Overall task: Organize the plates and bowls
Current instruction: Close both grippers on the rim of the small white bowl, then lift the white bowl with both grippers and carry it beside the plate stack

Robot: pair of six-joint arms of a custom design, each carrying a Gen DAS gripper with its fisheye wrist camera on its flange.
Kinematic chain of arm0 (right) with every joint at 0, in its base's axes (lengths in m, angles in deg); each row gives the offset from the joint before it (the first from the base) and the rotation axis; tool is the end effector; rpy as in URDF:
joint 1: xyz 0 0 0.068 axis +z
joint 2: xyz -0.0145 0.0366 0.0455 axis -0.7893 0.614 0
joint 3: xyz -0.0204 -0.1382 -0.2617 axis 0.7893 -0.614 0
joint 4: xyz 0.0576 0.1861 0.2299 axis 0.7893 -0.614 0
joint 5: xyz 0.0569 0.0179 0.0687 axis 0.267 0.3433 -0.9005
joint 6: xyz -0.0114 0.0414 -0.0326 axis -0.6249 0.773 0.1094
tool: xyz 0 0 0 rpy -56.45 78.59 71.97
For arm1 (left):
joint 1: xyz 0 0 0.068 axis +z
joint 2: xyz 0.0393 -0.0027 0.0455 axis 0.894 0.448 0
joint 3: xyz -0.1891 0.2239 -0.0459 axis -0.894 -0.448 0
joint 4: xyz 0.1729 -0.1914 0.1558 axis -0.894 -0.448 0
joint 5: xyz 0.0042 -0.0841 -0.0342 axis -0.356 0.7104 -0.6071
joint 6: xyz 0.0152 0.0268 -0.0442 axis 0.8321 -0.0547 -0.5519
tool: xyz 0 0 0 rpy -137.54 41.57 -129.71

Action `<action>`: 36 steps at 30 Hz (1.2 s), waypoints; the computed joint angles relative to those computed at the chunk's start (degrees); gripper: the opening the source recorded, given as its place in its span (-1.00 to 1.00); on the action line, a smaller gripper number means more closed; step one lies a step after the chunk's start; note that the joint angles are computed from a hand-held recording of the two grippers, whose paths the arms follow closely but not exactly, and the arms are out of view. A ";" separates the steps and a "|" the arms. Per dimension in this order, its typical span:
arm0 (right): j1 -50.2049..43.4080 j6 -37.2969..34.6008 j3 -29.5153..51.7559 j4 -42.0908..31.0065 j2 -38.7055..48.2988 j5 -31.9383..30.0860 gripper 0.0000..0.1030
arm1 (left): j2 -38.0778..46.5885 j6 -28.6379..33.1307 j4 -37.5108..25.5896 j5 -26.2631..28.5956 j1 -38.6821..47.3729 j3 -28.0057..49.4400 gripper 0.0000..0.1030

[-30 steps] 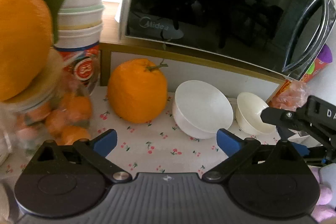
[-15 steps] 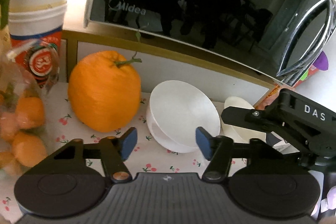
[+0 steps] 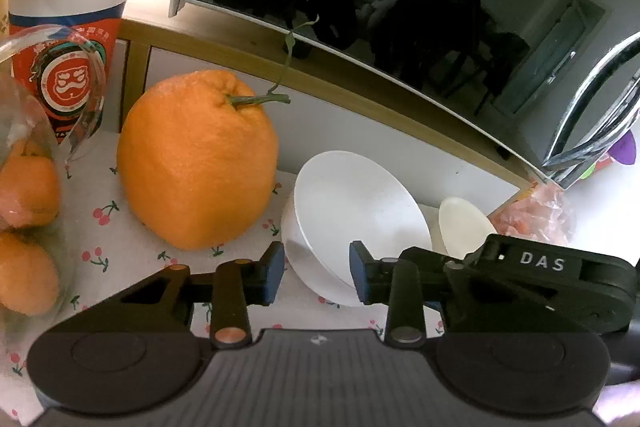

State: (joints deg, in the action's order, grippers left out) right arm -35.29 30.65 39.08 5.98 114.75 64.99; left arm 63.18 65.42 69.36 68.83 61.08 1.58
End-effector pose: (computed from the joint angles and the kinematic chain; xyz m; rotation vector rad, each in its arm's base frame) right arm 0.1701 0.0582 0.1382 0.5273 2.3909 0.7342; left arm 0.1808 -0.0210 0.1272 -0.0667 2.3585 -0.6172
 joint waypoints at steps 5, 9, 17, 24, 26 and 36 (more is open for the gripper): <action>0.62 0.91 -0.90 2.70 1.39 0.70 -0.71 | 5.04 -0.01 3.76 -0.36 -0.91 1.18 -0.53; 2.74 0.93 -0.84 2.38 0.69 2.71 -0.71 | 4.05 0.04 3.17 -0.57 -1.08 1.03 -0.55; 4.38 0.52 -0.25 -4.85 -7.73 4.18 -0.71 | -2.74 2.00 -2.06 0.36 0.16 0.56 -0.55; 7.22 1.57 1.33 -12.60 -14.47 6.38 -0.70 | -9.92 3.78 -10.53 1.42 2.34 1.03 -0.55; 8.00 2.02 1.73 -15.12 -16.65 6.86 -0.70 | -12.58 4.36 -13.90 2.30 3.43 1.48 -0.55; 16.01 6.81 4.76 -30.23 -29.22 13.41 -0.70 | -24.97 4.89 -29.11 3.72 4.57 3.44 -0.54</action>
